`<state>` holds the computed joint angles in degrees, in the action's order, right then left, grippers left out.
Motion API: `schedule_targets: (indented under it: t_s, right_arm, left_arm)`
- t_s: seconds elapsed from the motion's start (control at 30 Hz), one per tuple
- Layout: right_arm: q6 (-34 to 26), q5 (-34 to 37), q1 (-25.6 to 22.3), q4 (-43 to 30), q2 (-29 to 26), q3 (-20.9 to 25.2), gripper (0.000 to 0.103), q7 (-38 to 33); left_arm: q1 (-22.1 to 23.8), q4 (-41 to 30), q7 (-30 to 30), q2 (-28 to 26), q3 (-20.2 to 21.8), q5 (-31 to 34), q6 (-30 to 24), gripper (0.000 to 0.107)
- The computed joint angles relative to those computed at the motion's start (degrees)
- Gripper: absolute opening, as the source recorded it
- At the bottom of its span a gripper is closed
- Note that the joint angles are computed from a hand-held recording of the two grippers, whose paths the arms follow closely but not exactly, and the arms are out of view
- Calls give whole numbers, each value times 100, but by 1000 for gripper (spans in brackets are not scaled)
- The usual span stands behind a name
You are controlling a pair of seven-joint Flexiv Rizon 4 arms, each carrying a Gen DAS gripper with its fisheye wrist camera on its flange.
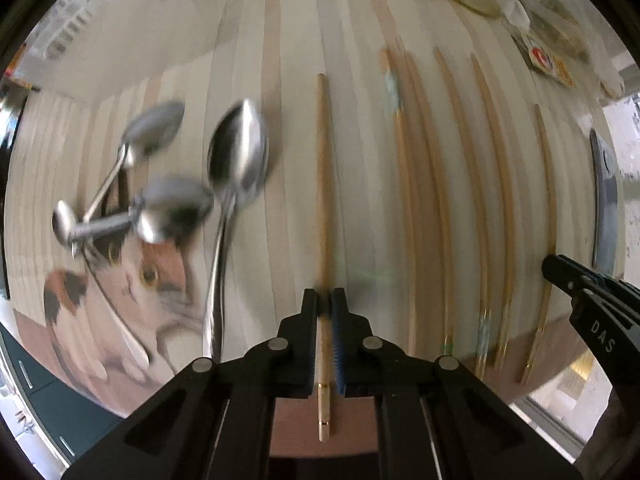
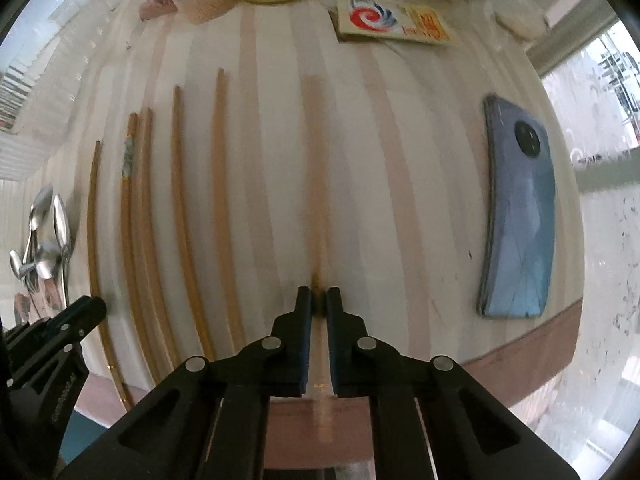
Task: Organize utensils
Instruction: 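Grasp a plain wooden chopstick with the left tool while the right tool grasps another chopstick, then lift both held chopsticks and carry them over the clear plastic rack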
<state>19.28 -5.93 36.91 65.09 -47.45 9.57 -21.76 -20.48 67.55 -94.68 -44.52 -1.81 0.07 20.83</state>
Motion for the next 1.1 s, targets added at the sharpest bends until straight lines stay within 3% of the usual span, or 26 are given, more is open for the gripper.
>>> schedule_targets:
  t_s: [0.13,0.3,0.37,0.57,0.77,0.97,1.1]
  right_arm:
    - [-10,196,24,461,347,166,8,113]
    - [73,311,73,795,592,244,8,317]
    - [94,363,6,776,577,234,9,363]
    - [-203,343,-139,396,357,205,20,81]
    - [-351,273,-63,133,261,117,20,112]
    - [-262,112,60,-141,-35,24,19,156]
    - [-179,58,87,11,39,-5,7,234]
  left_arm:
    - [31,388,114,210,-21,13,145,5]
    - [57,120,66,91,-36,-71,-59,7]
    - [76,-200,98,-114,-19,-59,-181,9]
    - [32,-219,62,-158,4,-30,-134,9]
    - [-70,-181,-49,-150,13,31,-37,9]
    - [-112,-328,66,-249,14,101,-78,5]
    - [-187,-336,57,-234,46,188,52,4]
